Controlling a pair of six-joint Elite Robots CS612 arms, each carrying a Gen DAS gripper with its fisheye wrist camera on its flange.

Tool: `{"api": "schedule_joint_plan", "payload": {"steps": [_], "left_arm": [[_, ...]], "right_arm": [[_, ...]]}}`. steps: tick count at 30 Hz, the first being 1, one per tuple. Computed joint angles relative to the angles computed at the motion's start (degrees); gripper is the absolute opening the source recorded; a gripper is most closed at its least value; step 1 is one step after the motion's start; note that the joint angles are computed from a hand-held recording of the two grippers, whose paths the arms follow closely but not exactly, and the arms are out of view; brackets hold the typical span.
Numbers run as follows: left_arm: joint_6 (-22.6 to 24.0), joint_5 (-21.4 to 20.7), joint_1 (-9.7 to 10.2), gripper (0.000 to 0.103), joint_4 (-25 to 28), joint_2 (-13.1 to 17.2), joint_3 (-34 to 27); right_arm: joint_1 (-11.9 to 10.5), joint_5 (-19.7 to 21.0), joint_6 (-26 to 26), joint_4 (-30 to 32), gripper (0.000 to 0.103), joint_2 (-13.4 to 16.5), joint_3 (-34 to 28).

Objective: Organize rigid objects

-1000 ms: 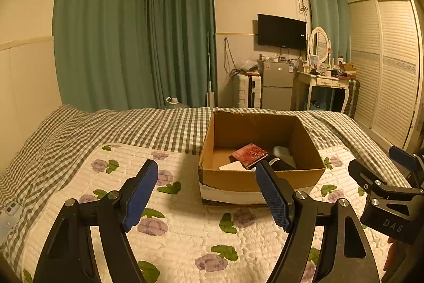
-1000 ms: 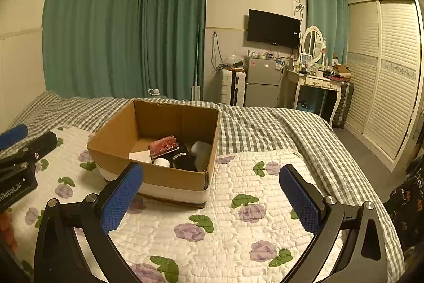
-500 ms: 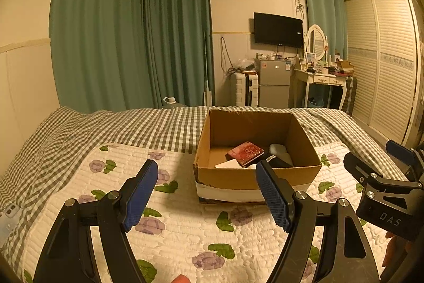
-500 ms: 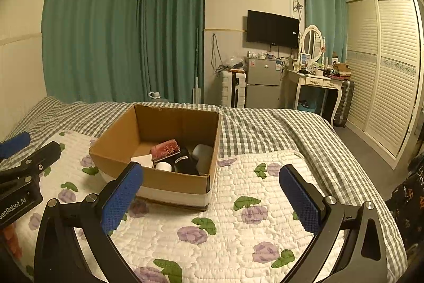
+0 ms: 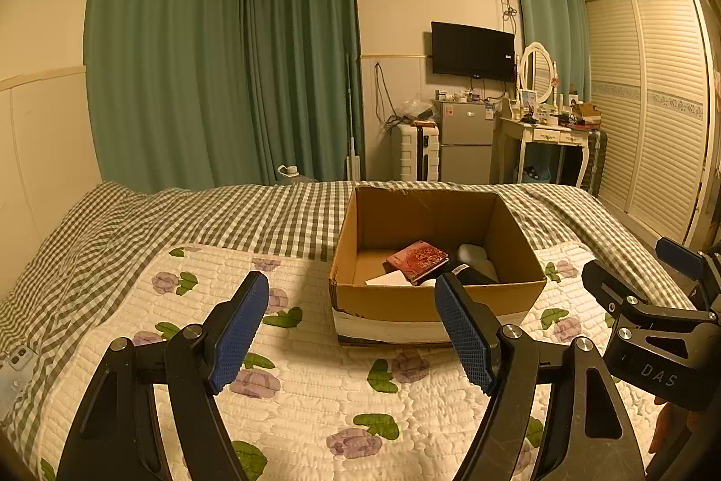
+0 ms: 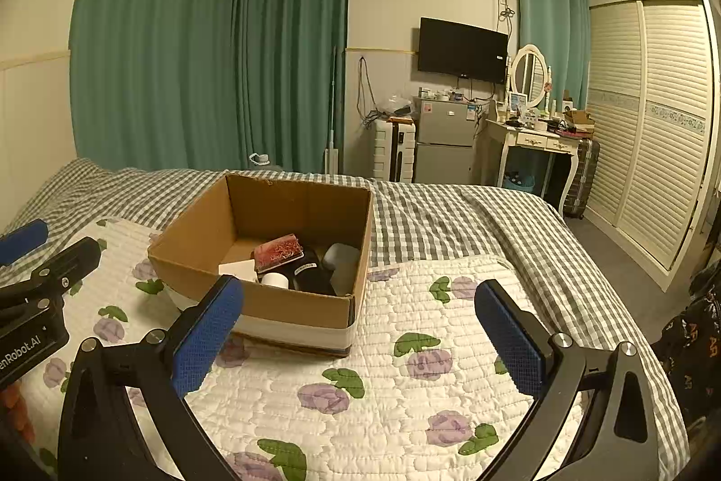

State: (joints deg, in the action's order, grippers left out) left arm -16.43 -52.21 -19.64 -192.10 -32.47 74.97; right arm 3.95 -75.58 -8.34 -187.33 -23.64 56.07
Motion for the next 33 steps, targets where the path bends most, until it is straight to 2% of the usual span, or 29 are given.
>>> {"api": "schedule_joint_plan", "payload": {"steps": [33], "left_arm": [[-0.3,-0.08,0.03,0.079,0.12,-0.08,0.25]], "right_arm": [[0.16,-0.1,-0.4,0.87,0.103,0.08,-0.04]]}}
